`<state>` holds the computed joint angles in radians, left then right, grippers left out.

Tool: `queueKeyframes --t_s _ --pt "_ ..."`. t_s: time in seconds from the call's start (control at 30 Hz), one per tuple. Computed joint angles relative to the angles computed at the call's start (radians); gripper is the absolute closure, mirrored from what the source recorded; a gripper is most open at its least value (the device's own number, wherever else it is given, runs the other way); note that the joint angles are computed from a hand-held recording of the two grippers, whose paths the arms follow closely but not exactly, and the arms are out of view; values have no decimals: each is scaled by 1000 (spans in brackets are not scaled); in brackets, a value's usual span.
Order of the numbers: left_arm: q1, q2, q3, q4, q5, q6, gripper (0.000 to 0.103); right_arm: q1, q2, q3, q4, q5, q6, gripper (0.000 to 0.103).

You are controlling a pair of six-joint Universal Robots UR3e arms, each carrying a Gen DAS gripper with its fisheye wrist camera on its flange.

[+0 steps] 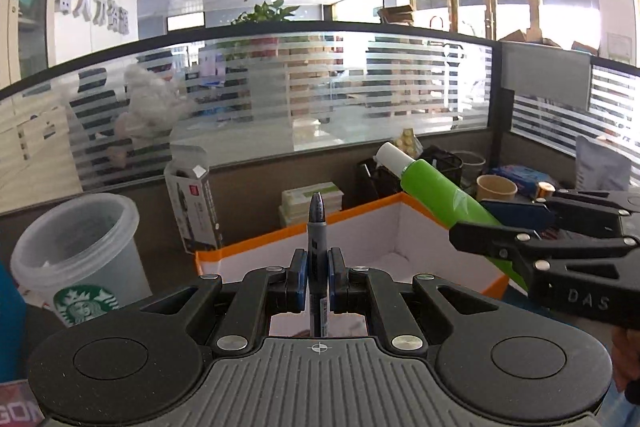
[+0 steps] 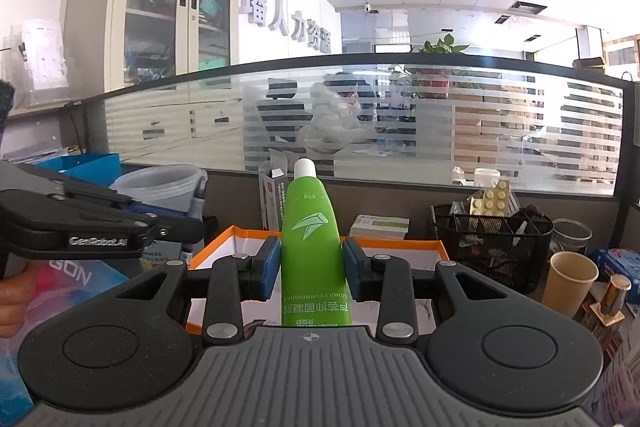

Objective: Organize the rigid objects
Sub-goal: 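Carry the marker with the left tool while the right tool carries the green tube over the box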

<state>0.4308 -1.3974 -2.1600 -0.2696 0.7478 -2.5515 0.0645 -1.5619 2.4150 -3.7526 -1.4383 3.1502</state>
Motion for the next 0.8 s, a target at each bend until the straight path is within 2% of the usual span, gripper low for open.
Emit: queueKeyframes --t_s 0.33,0.57,0.7,0.8 --pt "-103 -210 203 44 81 -114 95 -39 93 -163 97 37 -6 72" --pt "-133 -309 266 30 130 -116 95 -39 188 -288 212 60 -70 71" --pt "-143 -354 301 7 155 -104 95 -68 237 -351 313 133 -98 71" --pt "-152 -384 330 -22 179 -85 95 -70 282 -398 379 144 -118 71"
